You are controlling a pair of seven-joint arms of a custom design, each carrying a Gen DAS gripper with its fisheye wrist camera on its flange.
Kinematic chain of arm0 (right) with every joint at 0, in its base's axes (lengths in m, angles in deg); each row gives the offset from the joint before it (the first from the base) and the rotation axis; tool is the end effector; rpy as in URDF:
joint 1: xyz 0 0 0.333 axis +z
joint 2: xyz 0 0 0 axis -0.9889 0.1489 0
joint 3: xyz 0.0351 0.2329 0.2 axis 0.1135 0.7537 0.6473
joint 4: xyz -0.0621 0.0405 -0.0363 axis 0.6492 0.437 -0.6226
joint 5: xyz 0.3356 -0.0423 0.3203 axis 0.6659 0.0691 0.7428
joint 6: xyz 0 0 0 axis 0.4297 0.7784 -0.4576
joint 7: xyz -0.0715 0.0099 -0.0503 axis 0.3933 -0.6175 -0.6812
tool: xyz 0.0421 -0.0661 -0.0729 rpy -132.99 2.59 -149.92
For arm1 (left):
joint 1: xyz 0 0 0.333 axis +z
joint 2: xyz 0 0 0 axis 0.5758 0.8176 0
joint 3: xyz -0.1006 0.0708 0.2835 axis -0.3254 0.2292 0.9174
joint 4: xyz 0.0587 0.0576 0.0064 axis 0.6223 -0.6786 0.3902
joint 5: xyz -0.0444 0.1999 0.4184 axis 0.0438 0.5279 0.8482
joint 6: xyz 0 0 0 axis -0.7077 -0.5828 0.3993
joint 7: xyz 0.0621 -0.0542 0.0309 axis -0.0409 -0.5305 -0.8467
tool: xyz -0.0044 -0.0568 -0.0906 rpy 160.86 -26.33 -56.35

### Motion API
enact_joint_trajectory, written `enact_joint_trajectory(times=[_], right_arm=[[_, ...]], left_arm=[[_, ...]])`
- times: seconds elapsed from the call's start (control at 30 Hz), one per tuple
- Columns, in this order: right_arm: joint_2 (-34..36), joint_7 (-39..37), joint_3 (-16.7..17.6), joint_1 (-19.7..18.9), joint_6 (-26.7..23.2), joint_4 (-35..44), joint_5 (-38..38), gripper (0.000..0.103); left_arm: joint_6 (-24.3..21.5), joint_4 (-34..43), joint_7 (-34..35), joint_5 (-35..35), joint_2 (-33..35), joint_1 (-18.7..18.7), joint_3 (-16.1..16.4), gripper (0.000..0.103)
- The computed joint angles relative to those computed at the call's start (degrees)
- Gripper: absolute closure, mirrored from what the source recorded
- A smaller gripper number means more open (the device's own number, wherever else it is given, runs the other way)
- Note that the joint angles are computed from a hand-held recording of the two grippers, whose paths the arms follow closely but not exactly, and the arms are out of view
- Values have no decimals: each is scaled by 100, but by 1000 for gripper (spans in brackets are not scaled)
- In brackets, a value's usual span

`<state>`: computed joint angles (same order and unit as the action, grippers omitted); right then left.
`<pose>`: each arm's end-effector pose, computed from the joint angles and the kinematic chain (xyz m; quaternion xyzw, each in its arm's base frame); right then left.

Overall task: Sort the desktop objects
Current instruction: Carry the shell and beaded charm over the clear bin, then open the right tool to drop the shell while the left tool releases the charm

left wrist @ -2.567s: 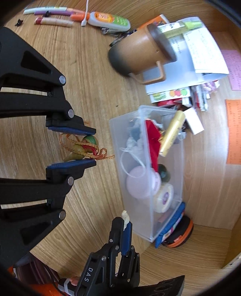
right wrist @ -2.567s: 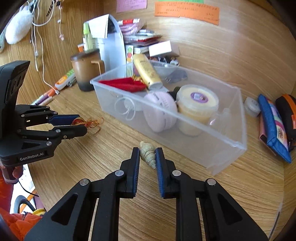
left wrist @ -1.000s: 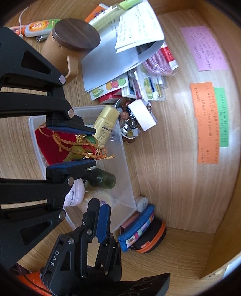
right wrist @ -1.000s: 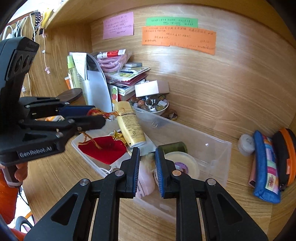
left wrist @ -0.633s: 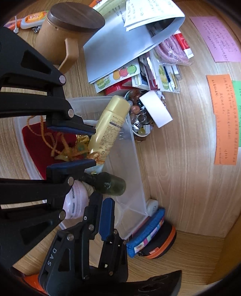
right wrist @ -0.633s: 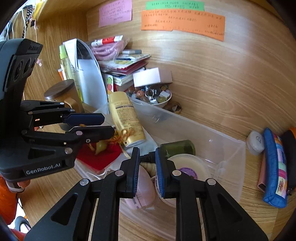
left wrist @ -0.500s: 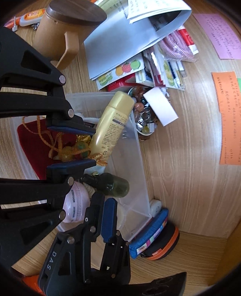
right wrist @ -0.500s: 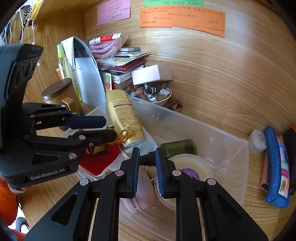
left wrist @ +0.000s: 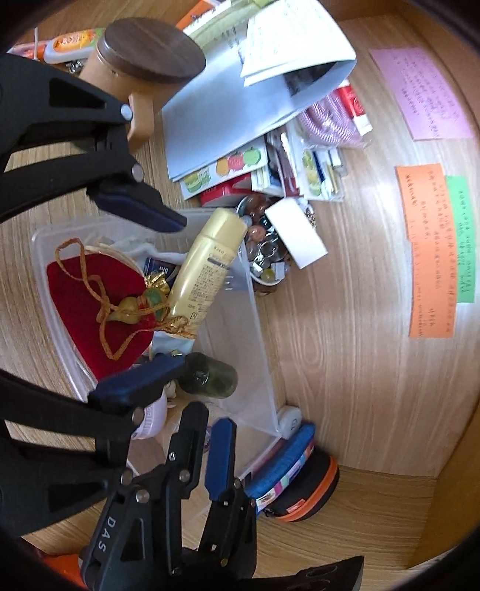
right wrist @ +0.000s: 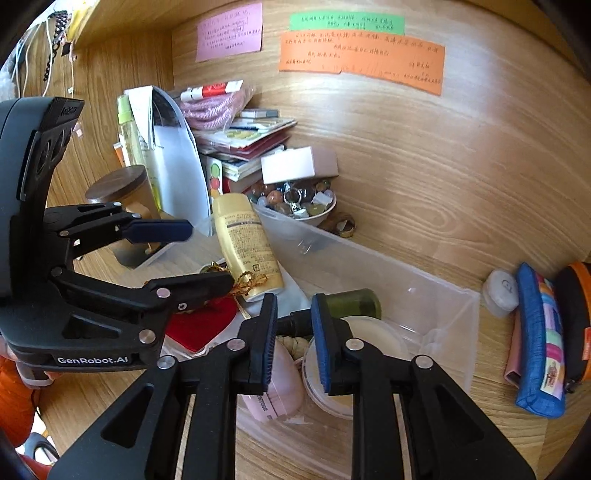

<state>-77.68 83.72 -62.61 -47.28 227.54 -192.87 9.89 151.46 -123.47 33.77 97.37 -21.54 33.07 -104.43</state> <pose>0.4752 0.2100 0.5165 -0.8643 0.2850 -0.1529 0.3853 0.3986 -0.2218 0.5132 -0.6623 0.6237 -0.2766 0.3098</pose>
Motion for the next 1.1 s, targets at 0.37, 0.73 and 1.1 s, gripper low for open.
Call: enact_joint_trajectory(times=[0.37,0.73,1.1], right_arm=[[-619,369,-77,-55,257,-459,-276,43],[-1234,1248,-359,-149,338,-863,-719,17],[-2016,1971,-362,-344,703,-1564,-1561,12]], left_arm=[[-356,-79,-250,-66,-386,-195,-52,10],[-835,-190,-1010,-38,-941,-289,-387,6],[-1149,-306,-1925,284,-1322,-428,-785,6]])
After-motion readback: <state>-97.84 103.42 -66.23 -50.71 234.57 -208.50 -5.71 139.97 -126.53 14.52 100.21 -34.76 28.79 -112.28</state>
